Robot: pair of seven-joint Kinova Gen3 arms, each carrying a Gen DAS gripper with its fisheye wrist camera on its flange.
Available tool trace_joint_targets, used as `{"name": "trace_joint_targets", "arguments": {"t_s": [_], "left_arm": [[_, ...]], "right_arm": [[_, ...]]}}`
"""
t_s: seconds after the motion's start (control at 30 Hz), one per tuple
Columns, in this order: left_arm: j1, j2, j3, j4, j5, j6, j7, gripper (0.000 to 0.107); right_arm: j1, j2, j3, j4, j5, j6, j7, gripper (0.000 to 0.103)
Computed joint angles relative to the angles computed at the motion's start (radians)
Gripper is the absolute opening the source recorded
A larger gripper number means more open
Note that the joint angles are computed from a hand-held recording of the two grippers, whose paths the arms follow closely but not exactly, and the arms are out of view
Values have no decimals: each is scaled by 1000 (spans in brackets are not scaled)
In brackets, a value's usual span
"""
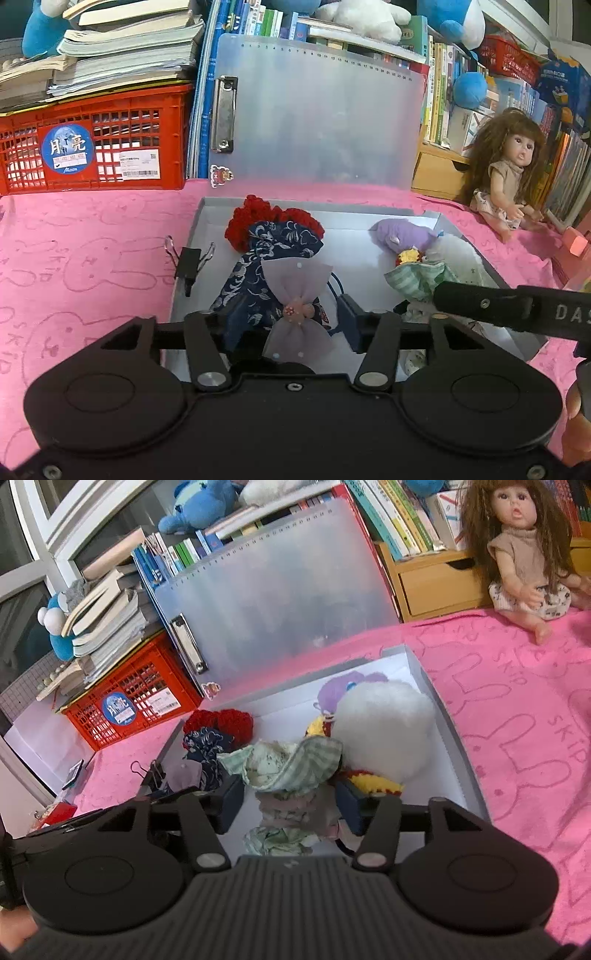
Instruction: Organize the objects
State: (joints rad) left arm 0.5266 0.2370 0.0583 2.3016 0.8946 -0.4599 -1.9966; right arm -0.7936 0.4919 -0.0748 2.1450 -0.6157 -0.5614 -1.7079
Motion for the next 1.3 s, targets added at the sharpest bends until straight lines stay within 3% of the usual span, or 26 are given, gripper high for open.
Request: {"name": "trace_joint_targets", "arguments": {"t_s": [0.13, 0.47, 1.3], "left_arm": [[-11, -38, 4, 16, -6, 15, 6, 83], [-24, -136, 60, 61, 100, -6, -101, 101], [-48, -279, 227, 191, 308, -65, -212, 103]], "right_arm": [[-24, -17, 10, 17, -38, -24, 24, 82], [-60, -70, -17, 83, -146, -117, 84, 91], [-214, -124, -135, 164, -529, -327, 449, 102]]}}
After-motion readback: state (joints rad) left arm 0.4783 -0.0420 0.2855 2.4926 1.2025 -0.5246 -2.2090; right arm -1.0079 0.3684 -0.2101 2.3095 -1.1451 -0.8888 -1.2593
